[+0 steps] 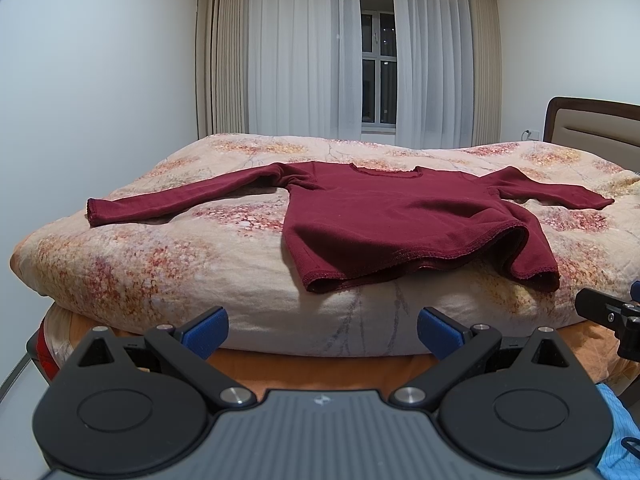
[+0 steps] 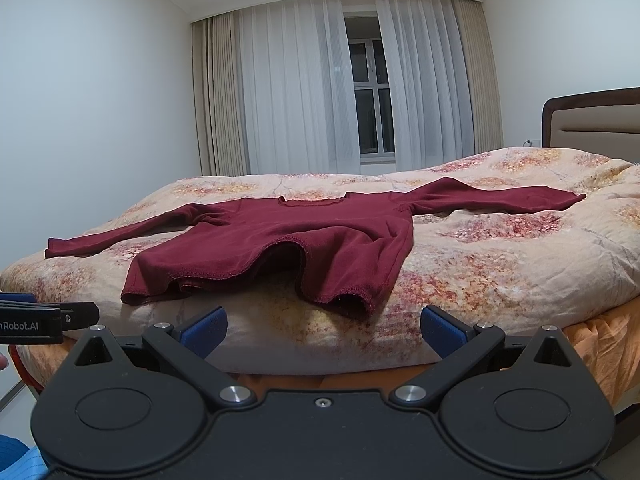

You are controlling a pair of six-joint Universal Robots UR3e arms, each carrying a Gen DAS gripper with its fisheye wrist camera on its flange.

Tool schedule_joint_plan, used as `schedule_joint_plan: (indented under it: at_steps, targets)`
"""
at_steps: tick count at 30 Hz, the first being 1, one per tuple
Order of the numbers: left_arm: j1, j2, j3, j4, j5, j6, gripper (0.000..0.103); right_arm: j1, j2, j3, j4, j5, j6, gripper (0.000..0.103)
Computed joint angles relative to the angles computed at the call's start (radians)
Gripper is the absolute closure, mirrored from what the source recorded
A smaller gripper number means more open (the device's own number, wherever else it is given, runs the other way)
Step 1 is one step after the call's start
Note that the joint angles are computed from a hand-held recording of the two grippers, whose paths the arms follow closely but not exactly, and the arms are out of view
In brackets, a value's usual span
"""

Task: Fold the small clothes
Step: 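Reach the right gripper to the sweater's sleeve cuff and grasp it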

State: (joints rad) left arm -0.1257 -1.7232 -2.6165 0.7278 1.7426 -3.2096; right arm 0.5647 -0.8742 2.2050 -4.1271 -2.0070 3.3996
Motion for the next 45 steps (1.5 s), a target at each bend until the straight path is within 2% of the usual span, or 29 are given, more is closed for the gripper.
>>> schedule_joint_plan:
  at_steps: [7,11,15,23,29,34,39,45]
  targets:
    - [0.015,0.036,0.100,-0.173,-0.020,-0.014,0.000,-0.058,-0.015,-0.003,0.032,0.081,-0.006,0.000]
    - [-0.001,0.023,0.247,-0.323,0.029,-0.015,0.000,-0.129,-0.038,-0.008,0.053,0.165,-0.014,0.000]
    - [0.003,-0.020,0.403,-0.429,0.031,-0.007,0.000,-0.215,-0.058,-0.032,0.084,0.254,-0.028,0.000]
    - [-0.032,-0.224,0.801,-0.619,0.073,0.003,0.000,-0.463,-0.095,-0.055,0.144,0.496,-0.027,0.000]
    - [-0.041,-0.402,1.097,-0.730,0.051,0.020,0.000,-0.592,-0.084,-0.056,0.148,0.525,-0.028,0.000]
    - [-0.044,-0.577,1.363,-0.819,0.034,0.032,0.000,-0.753,-0.053,-0.092,0.193,0.634,-0.002,0.000]
    - [-0.046,-0.753,1.625,-0.903,0.017,0.006,0.000,-0.864,0.011,-0.286,0.355,0.665,-0.034,0.000]
    - [-0.053,-0.940,1.916,-1.047,0.029,-0.008,0.000,-0.958,0.161,-0.719,0.677,0.704,-0.016,0.000]
